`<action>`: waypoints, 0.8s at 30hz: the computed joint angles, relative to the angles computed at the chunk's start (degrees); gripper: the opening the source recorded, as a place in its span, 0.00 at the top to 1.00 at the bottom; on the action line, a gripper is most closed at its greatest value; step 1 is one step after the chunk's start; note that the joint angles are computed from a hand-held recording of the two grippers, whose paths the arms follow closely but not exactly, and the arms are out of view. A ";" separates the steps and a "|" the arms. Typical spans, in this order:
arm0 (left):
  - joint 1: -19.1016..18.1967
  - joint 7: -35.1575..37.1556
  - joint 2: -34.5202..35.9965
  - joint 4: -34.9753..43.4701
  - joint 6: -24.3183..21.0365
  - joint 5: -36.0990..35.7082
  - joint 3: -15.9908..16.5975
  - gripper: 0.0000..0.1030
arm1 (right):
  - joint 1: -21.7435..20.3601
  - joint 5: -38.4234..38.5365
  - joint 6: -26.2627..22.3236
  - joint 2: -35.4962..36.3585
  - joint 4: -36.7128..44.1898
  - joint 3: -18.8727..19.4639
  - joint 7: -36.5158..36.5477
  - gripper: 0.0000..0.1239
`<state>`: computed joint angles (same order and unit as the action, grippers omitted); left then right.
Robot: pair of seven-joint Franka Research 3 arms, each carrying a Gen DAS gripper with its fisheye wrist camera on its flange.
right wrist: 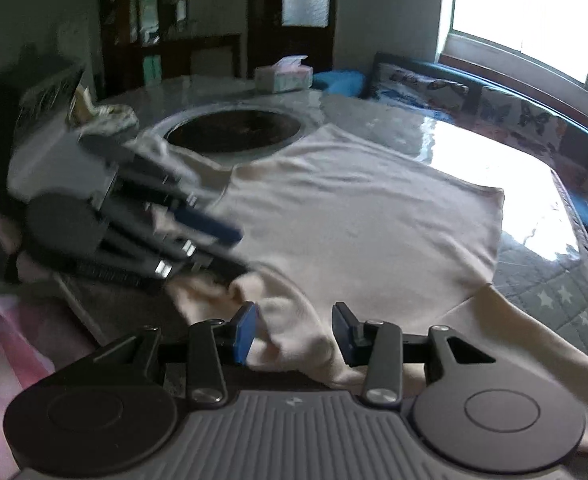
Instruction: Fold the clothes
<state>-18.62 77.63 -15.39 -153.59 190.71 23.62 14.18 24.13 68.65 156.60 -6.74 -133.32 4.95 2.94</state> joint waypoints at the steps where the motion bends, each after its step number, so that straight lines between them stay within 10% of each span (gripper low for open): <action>1: 0.85 -0.05 0.11 -0.30 0.59 -0.14 -0.87 0.72 | -0.07 -0.68 -0.05 0.19 -0.15 0.08 0.87 0.66; 9: -0.02 -0.22 -1.54 -0.40 -1.17 -1.21 -0.19 0.65 | -0.66 3.04 -1.82 -2.50 -1.64 -1.32 1.10 0.63; 24: -2.26 -2.56 -0.70 1.96 1.07 -1.51 1.09 0.47 | -4.86 12.22 16.68 0.64 -1.29 -2.90 7.75 0.56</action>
<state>-20.88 75.07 -16.10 -151.63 191.78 22.11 15.27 19.27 80.87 173.28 -6.10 -134.61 2.05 10.68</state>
